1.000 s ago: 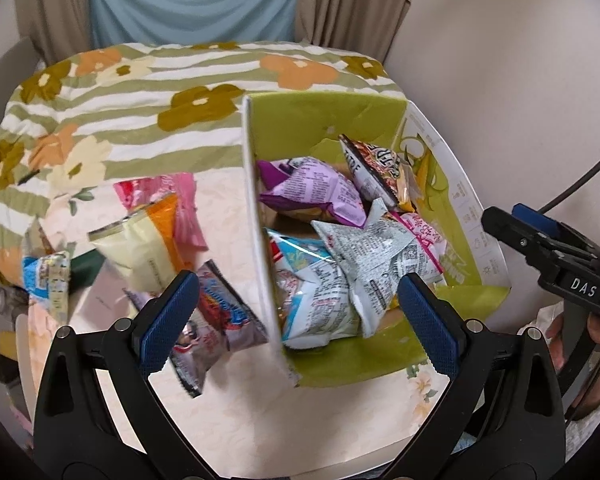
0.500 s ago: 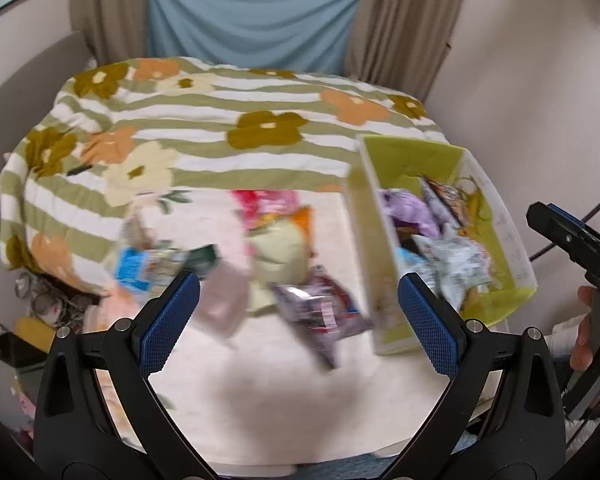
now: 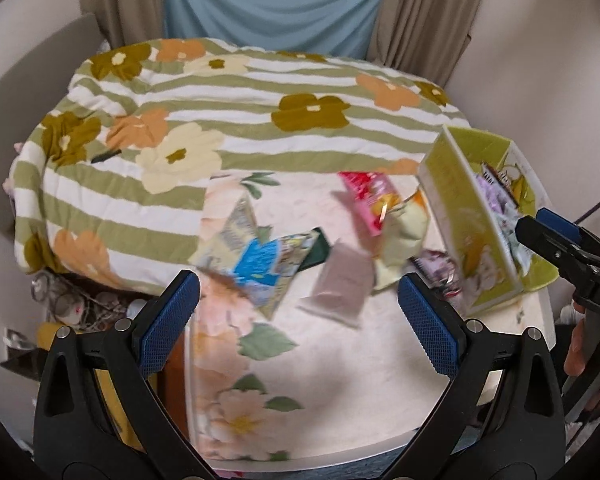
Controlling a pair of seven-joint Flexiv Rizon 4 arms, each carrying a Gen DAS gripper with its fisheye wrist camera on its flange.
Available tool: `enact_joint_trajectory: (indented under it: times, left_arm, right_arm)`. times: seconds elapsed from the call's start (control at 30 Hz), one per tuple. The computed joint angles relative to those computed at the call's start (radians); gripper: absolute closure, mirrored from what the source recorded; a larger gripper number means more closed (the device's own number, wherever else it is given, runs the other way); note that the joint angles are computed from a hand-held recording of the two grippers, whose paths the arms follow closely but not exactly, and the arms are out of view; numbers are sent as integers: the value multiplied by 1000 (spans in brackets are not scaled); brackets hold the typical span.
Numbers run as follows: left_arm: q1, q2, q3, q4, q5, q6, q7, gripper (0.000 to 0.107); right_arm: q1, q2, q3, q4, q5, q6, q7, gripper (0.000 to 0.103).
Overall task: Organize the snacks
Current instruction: 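Withdraw both grippers from the box toward the remaining snacks, then grasp the blue-white biscuit bag with the left gripper while the right grasps the cream chip bag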
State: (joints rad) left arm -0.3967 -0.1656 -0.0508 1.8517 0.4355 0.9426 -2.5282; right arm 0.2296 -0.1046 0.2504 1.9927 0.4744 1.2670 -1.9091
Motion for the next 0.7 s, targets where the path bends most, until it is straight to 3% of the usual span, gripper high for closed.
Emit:
enact_joint_trajectory:
  times: [0.2,0.4,0.53,0.7]
  left_arm:
    - [83,-6,5,126,-152,136,227,8]
    - [125,-88,5,162,-289,237,432,8]
    - [130,-154,18,140,-330,265,522,8]
    - [139,-235,18,95,-389,266,643,8]
  right_arm:
    - [89,-54,-27,78,-238,110,316,12]
    - [150,-112,-90,133,-487,173,599,12]
    - [143,-151,-101,126,-590,164,684,12]
    - [108,-208,-90,92,-659,146,696,12]
